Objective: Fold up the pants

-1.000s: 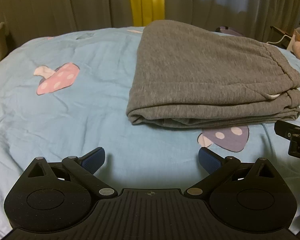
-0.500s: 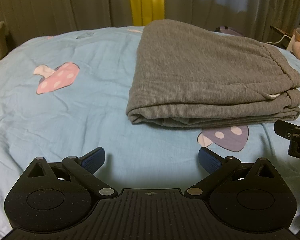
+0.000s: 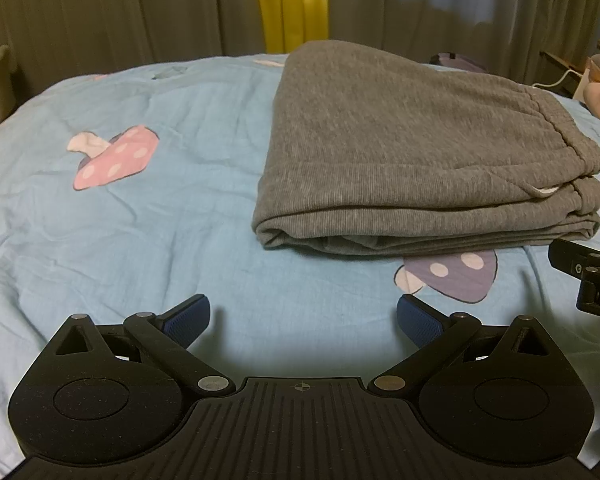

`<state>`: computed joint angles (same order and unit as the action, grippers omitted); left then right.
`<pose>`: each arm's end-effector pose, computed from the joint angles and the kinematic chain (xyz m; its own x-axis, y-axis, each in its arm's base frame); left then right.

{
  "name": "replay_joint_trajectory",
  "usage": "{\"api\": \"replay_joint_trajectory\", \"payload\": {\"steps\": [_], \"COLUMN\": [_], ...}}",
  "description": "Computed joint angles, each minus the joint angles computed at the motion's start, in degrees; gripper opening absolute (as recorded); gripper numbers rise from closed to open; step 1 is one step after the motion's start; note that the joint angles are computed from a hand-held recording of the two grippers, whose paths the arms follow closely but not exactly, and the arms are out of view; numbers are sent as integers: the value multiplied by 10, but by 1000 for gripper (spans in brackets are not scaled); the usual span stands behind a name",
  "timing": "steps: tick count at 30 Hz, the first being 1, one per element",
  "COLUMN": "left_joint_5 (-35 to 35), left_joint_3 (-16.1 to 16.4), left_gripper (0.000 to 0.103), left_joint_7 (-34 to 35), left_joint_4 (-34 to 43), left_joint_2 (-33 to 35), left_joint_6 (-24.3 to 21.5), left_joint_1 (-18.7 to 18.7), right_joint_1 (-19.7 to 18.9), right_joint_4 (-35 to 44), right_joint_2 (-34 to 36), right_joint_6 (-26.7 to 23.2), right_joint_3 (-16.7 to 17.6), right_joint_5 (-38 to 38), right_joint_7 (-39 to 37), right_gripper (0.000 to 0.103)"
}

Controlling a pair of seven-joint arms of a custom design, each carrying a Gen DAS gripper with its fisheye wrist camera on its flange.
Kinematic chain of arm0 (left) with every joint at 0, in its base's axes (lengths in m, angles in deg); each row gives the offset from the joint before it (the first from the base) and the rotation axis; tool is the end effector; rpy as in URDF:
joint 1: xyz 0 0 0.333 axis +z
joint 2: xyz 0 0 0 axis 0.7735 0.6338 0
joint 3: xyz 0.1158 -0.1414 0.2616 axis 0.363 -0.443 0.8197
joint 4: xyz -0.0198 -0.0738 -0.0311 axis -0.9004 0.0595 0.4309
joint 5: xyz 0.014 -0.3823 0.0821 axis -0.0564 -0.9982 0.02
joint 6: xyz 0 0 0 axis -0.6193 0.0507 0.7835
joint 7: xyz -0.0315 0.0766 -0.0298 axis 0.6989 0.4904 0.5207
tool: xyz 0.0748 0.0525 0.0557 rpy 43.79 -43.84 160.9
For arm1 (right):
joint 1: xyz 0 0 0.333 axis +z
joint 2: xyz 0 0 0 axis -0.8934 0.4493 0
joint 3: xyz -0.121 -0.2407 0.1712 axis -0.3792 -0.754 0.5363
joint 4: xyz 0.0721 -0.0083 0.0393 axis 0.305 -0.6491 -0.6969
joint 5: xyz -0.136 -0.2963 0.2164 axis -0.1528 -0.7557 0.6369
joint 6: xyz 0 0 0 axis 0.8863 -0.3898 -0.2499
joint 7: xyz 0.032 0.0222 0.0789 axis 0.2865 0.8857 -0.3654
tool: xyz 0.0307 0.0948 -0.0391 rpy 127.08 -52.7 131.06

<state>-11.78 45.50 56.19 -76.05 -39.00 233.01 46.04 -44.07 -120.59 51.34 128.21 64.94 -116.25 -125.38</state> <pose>0.5101 -0.0237 0.3987 -0.2565 -0.9662 -0.0244 -0.7416 0.2129 -0.6362 0.4397 0.2567 0.4024 -0.2393 -0.9704 0.0322 -0.6445 0.1340 -0.7528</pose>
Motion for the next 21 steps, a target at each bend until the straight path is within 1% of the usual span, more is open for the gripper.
{"api": "replay_joint_trajectory", "payload": {"steps": [21], "left_joint_5": [-12], "left_joint_3": [1], "left_gripper": [103], "left_joint_7": [9], "left_joint_4": [0], "left_joint_2": [-3], "left_joint_6": [-1], "left_joint_1": [-2], "right_joint_1": [0], "right_joint_4": [0], "right_joint_2": [0], "right_joint_6": [-1], "right_joint_3": [0], "right_joint_5": [-3], "right_joint_7": [1], "right_gripper": [99]}}
